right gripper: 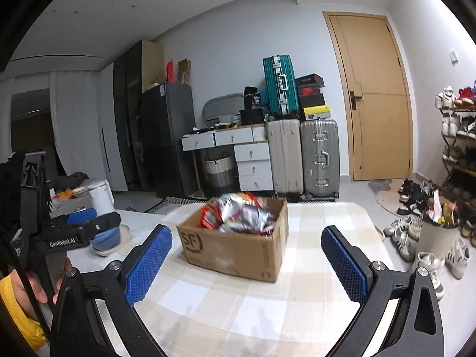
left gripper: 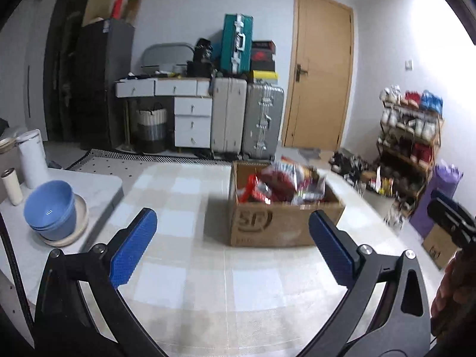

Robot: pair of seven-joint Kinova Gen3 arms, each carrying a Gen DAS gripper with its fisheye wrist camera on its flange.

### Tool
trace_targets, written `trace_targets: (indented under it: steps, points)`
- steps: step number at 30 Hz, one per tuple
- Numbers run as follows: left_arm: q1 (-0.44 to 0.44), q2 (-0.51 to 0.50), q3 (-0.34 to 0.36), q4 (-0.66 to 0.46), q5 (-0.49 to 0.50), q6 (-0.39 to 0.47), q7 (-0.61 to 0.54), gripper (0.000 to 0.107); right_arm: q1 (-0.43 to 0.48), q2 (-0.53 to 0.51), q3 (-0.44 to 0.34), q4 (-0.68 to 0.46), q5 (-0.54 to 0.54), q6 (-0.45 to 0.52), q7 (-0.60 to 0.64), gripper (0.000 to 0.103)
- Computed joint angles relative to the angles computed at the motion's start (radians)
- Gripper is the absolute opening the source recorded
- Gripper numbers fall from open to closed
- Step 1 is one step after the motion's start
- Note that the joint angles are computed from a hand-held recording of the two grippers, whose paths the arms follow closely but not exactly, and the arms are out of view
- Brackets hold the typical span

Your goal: Organize snacks

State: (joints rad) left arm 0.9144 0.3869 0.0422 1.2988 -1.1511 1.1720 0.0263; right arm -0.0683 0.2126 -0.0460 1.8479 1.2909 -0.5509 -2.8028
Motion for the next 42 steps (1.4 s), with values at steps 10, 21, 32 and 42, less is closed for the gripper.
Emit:
trace_targets:
  steps: [10, 21, 32, 42]
  points:
    - [-0.087, 0.135, -0.068, 0.06, 0.026, -0.176, 0.102, 0.102, -0.114, 0.133, 0.074, 0.046, -0.391, 0.033, 0.398, 0.102]
    - [-0.076, 0.188, -0.136, 0.077, 0.003, -0.219, 0.148, 0.102, 0.003, 0.158, -0.149, 0.047, -0.682, 0.155, 0.781, 0.102]
    - [-0.041, 0.196, -0.141, 0.065, -0.022, -0.167, 0.148, 0.102, 0.131, 0.162, -0.334, 0.057, -0.862, 0.191, 0.999, 0.102]
    - [-0.032, 0.187, -0.13, 0.078, -0.038, -0.146, 0.17, 0.102, 0.134, 0.162, -0.337, 0.059, -0.867, 0.189, 1.004, 0.102]
